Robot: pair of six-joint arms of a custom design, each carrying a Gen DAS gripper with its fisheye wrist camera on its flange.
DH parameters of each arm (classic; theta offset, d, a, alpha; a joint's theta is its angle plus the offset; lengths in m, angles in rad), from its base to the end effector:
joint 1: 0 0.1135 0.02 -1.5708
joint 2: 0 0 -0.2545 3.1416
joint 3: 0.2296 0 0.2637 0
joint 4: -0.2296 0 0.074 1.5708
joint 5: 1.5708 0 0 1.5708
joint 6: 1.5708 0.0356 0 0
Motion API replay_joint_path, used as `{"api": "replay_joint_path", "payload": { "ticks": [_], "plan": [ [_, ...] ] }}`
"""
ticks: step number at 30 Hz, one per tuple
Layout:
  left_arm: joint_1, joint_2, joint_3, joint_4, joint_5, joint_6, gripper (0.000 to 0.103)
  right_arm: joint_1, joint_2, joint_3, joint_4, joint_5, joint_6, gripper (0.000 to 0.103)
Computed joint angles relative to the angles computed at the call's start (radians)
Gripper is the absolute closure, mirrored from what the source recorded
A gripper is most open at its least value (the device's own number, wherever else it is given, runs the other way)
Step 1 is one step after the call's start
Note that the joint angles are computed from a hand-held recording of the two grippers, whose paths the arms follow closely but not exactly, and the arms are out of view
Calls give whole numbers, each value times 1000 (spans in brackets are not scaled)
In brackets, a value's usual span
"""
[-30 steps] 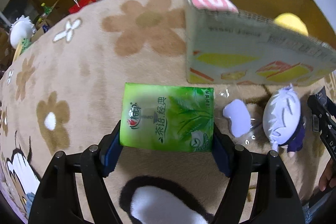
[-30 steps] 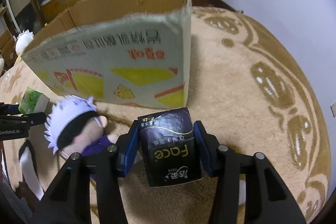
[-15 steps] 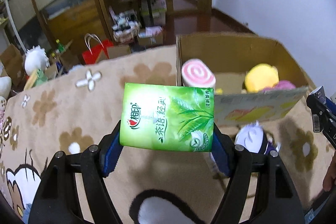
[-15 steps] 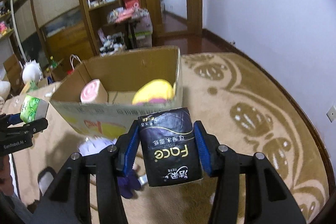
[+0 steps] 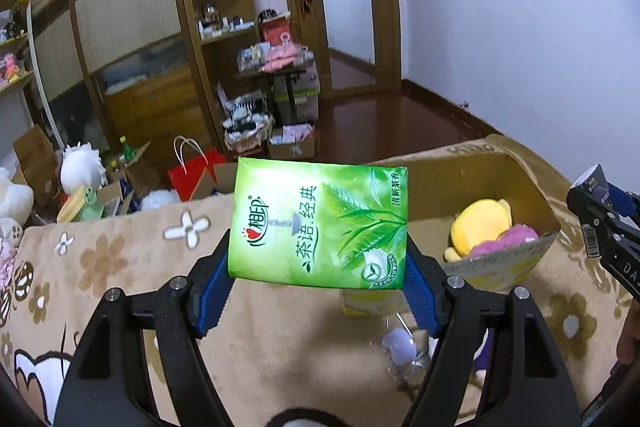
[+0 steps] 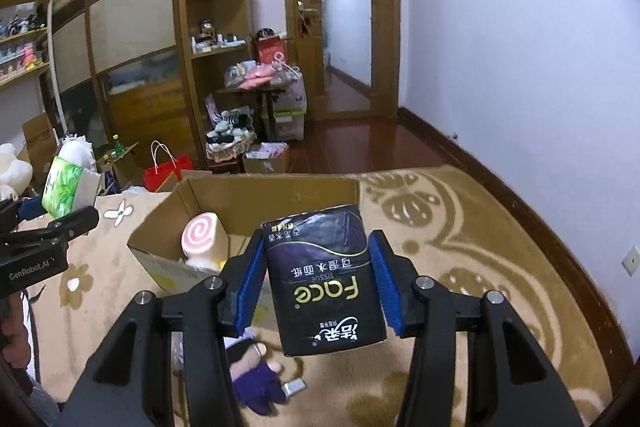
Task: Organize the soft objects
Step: 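Lift green pack with left tool while right tool carries black pack over box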
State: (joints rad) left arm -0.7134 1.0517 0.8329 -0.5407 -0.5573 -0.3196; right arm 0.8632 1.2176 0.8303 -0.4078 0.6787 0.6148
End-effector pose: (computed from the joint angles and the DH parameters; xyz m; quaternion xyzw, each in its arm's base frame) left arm 0.1885 -0.1382 0.2656 0.0664 0.8876 0.0324 0.4547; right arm 0.1883 0.1858 0.2383 0.0168 0.8818 0.0124 0.4712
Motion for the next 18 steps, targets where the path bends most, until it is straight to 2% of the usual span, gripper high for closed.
{"api": "replay_joint_path", "payload": {
  "ticks": [6, 11, 18],
  "plan": [
    [-4, 38, 16, 50, 2, 42, 29, -15, 47, 28, 60, 3, -57, 50],
    [2, 83, 29, 83, 34, 35, 29, -32, 94, 47, 109, 22, -93, 49],
    [3, 144, 44, 129, 54, 55, 29, -96, 103, 33, 173, -24, -124, 49]
  ]
}}
